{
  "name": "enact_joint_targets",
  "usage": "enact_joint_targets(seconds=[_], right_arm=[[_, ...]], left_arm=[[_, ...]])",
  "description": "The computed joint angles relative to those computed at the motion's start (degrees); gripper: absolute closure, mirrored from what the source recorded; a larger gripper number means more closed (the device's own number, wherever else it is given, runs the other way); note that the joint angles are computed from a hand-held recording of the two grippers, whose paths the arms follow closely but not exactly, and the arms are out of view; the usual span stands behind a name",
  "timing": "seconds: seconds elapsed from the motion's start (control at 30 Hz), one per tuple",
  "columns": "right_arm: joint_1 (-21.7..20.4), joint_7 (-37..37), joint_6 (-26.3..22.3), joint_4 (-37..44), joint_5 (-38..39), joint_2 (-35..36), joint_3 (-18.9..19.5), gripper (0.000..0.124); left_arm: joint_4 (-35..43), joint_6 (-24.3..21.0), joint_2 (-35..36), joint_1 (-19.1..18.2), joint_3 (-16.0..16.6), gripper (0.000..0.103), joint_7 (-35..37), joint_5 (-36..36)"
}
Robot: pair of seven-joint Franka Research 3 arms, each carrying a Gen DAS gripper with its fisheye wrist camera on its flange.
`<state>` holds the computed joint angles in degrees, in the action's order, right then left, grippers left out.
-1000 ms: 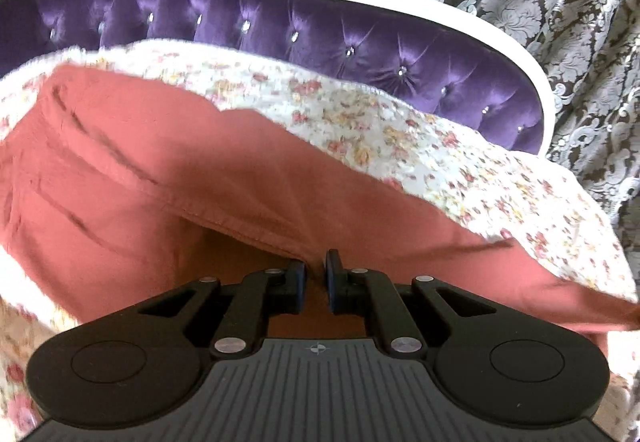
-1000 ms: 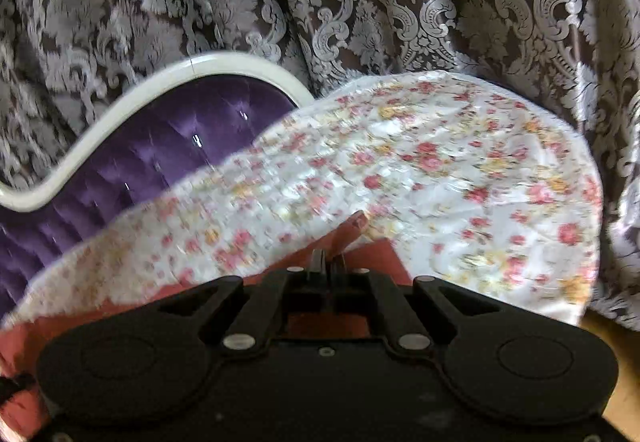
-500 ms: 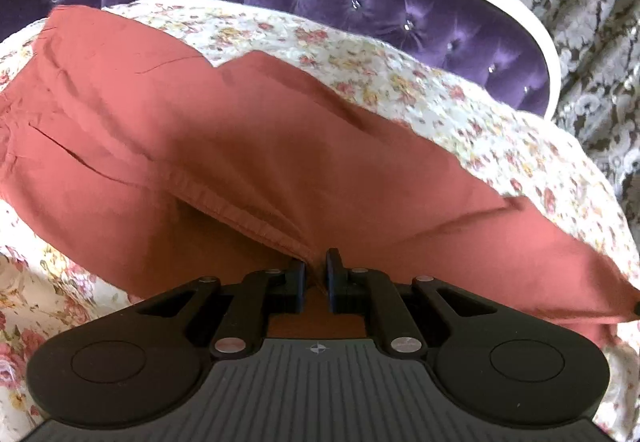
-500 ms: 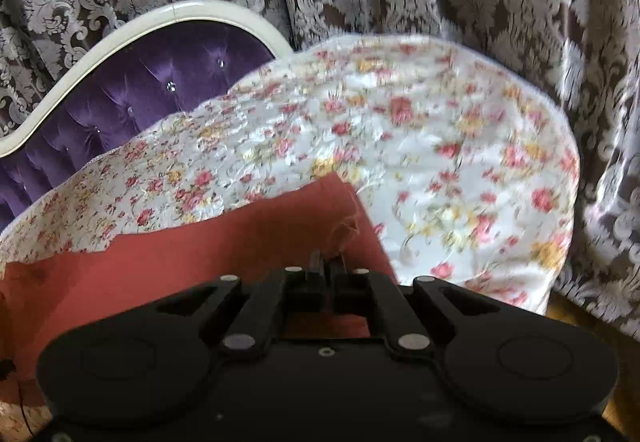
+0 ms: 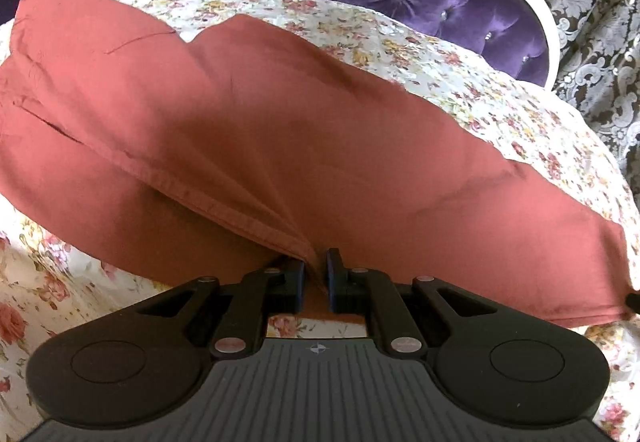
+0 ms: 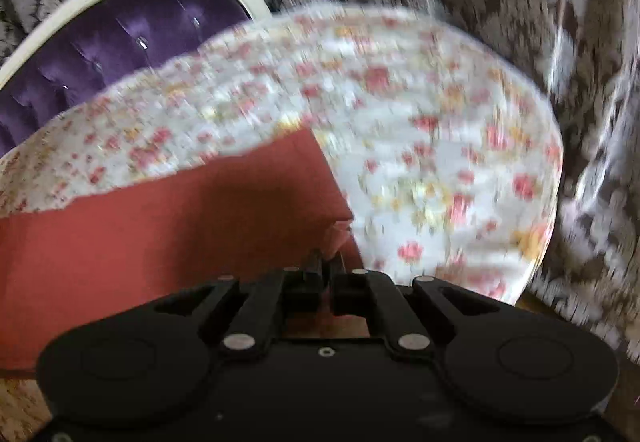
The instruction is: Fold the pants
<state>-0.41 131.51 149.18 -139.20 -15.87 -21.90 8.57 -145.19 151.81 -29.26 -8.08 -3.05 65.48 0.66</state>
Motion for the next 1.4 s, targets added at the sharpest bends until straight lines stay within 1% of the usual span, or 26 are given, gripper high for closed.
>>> enact_joint_targets(seconds=[0.1, 0.13, 0.17, 0.2, 0.23, 0.27, 0.3, 0.37, 0.47, 0.5, 0.57, 0.63, 0.73, 0.87, 0.93, 1.0, 1.07, 1.13, 1.17, 1.2, 1.23, 1.27, 1.3, 1.4], right_arm=[[-0.46, 0.56, -0.87, 0.69, -1.96, 0.34, 0.98, 0.12], [-0.59, 0.6, -1.9, 1.37, -2.96, 0.65, 1.34, 0.118], [-0.82, 0.95, -2.85, 1.93, -4.29, 0.87, 1.74, 0.111], [-1.34, 2.03, -4.22, 2.5, -6.3, 0.86, 2.43, 0.089], [-2.15, 4.03, -5.15, 2.91, -9.32, 0.6, 3.45, 0.07], [-2.56, 5.64, -5.53, 3.04, -11.83, 0.19, 4.0, 0.069], [-2.68, 6.91, -6.24, 3.43, -13.75, -0.07, 4.41, 0.07], [-3.13, 10.01, -6.45, 3.86, -17.93, -0.96, 5.1, 0.069], [-2.4, 11.41, -5.15, 4.63, -21.76, -1.89, 5.2, 0.069], [-1.79, 10.91, -4.04, 4.87, -22.14, -1.94, 4.93, 0.069], [0.02, 8.67, -0.28, 5.72, -21.28, -1.12, 4.11, 0.069], [2.71, 4.13, 4.28, 6.51, -18.25, 0.37, 2.99, 0.069], [6.72, -3.75, 10.52, 8.27, -12.58, 3.95, 2.15, 0.069], [16.02, -21.12, 17.31, 12.3, 1.88, 11.12, -0.27, 0.069], [21.29, -32.65, 19.54, 15.07, 11.81, 14.84, -1.67, 0.069], [25.32, -44.42, 21.27, 18.48, 21.35, 18.71, -1.51, 0.069], [27.41, -54.18, 21.33, 22.02, 29.41, 21.83, -0.18, 0.069], [28.26, -64.96, 20.6, 26.07, 38.72, 25.16, 2.18, 0.069], [28.42, -68.2, 20.0, 27.93, 40.96, 26.66, 3.13, 0.069], [28.67, -70.58, 19.67, 29.47, 42.04, 27.99, 3.92, 0.069], [29.03, -73.13, 19.52, 31.36, 42.41, 29.8, 4.73, 0.069], [29.31, -74.93, 19.43, 32.53, 42.51, 30.94, 5.28, 0.069], [29.53, -76.86, 19.28, 33.75, 42.73, 32.16, 5.93, 0.069], [30.53, -80.96, 18.94, 37.64, 42.64, 35.97, 7.43, 0.07]], left_arm=[[0.14, -0.54, -0.23, -0.14, 0.23, 0.092, 0.72, -0.05], [0.28, -0.97, -0.38, 0.01, 0.06, 0.091, 0.94, 0.3], [0.48, -1.32, -0.4, 0.04, -0.08, 0.089, 1.29, 0.64], [0.83, -1.87, -0.34, -0.13, -0.05, 0.078, 2.03, 0.88], [0.84, -2.1, -0.54, -1.0, 0.68, 0.072, 3.46, 0.13], [0.33, -1.6, -1.08, -2.11, 1.73, 0.059, 4.98, -1.35], [-0.15, -1.37, -1.76, -2.71, 2.24, 0.043, 5.82, -2.47], [-0.86, -1.66, -3.28, -2.43, 1.72, 0.032, 6.28, -2.5], [-1.41, -1.91, -5.37, -1.04, 0.51, 0.032, 6.52, -0.25], [-1.5, -1.82, -5.97, -0.42, 0.43, 0.032, 6.61, 0.6], [-1.28, -1.9, -6.56, 0.9, 0.76, 0.032, 6.69, 1.92], [-0.81, -1.91, -6.45, 2.93, 0.82, 0.031, 6.15, 3.52], [-0.3, -1.5, -5.77, 7.76, 0.1, 0.031, 3.9, 7.62], [1.26, -1.15, -3.28, 12.96, 0.58, 0.031, 1.45, 11.95], [2.76, -1.33, -1.12, 15.14, 0.97, 0.031, 0.72, 13.86], [4.21, -1.84, 1.09, 17.0, 1.3, 0.031, -0.13, 15.41], [5.28, -2.03, 3.02, 18.07, 2.21, 0.031, -0.38, 15.88], [6.05, -3.12, 4.38, 18.52, 3.12, 0.031, 0.02, 15.56], [6.6, -4.17, 5.24, 18.43, 3.78, 0.031, 0.87, 14.92], [6.75, -5.03, 5.65, 18.21, 4.48, 0.031, 2.08, 14.07], [6.4, -4.84, 5.69, 18.0, 5.08, 0.029, 3.08, 13.15], [5.04, -3.61, 4.66, 17.93, 5.73, 0.026, 4.01, 12.32], [4.37, -2.85, 4.21, 17.78, 6.22, 0.026, 5.06, 11.52], [3.91, -2.55, 3.55, 18.19, 6.39, 0.026, 6.77, 10.55]])
